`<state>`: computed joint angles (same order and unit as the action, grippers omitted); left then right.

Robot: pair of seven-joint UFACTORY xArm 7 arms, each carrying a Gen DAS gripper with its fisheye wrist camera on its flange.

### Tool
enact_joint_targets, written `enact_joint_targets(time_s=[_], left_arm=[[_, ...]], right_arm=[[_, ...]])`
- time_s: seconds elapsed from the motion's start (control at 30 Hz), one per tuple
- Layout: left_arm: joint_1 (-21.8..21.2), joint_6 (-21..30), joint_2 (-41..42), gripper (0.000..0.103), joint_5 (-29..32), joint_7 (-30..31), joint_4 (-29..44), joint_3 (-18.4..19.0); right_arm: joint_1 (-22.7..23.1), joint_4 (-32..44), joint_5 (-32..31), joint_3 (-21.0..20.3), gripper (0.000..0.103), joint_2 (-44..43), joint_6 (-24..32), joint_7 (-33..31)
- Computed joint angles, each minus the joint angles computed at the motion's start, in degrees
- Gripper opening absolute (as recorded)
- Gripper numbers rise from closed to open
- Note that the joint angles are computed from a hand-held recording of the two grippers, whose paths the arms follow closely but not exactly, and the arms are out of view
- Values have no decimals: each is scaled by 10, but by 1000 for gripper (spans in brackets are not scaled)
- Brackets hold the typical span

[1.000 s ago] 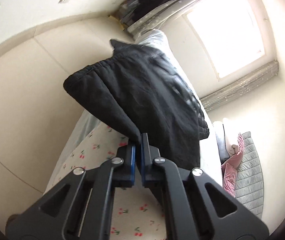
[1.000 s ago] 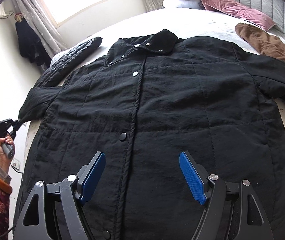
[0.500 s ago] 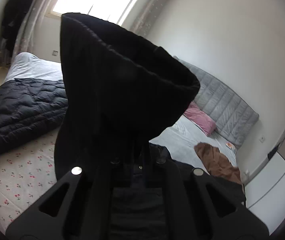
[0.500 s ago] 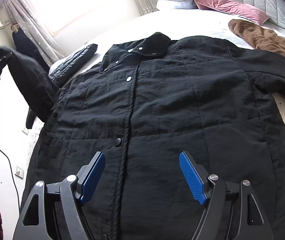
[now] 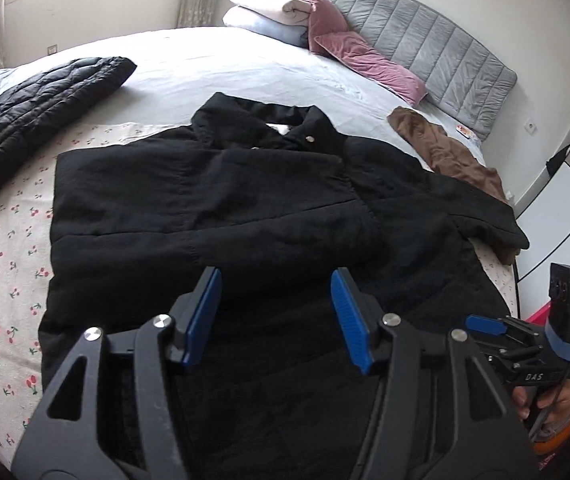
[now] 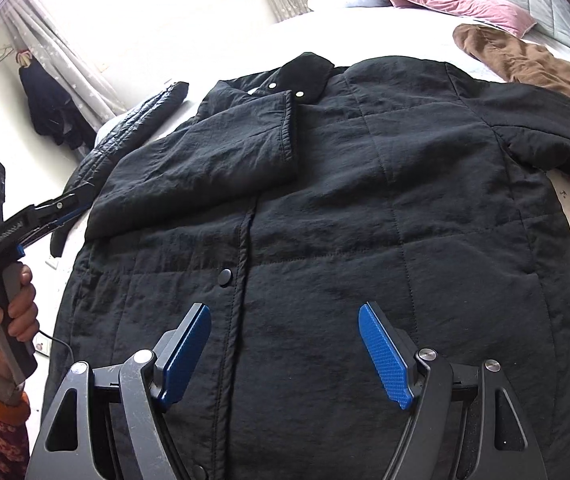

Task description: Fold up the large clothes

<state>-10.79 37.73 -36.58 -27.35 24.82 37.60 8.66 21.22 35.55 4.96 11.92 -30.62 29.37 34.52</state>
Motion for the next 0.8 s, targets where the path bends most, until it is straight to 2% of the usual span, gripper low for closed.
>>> enact_joint_targets(time_s=[0.1, 0.33, 0.4, 0.5, 0.57, 0.7, 0.8], left_arm=[[27, -35, 22, 59, 22, -31, -8, -16], [38, -87, 70, 59, 13, -32, -18, 13], [37, -98, 80, 63, 11, -29, -24, 9], [48, -104, 77, 72, 45, -45, -38, -24], [50, -93, 59, 79, 74, -59, -48, -45], [47, -32, 24, 80, 103, -110, -48, -66], [45, 11, -6, 83, 115, -153, -48, -76]], right_arm=[[0, 0, 0, 1, 78, 4, 0, 3], [-1, 0, 0, 1, 78, 12, 2, 7], [-1, 0, -1, 0, 78, 13, 1, 6], [-11, 1, -15, 7, 78, 13, 6, 14], [-16, 2, -19, 4, 78, 9, 14, 16], [-37, -11, -27, -4, 78, -25, 19, 31], [-53, -28, -23, -26, 78, -67, 31, 30]])
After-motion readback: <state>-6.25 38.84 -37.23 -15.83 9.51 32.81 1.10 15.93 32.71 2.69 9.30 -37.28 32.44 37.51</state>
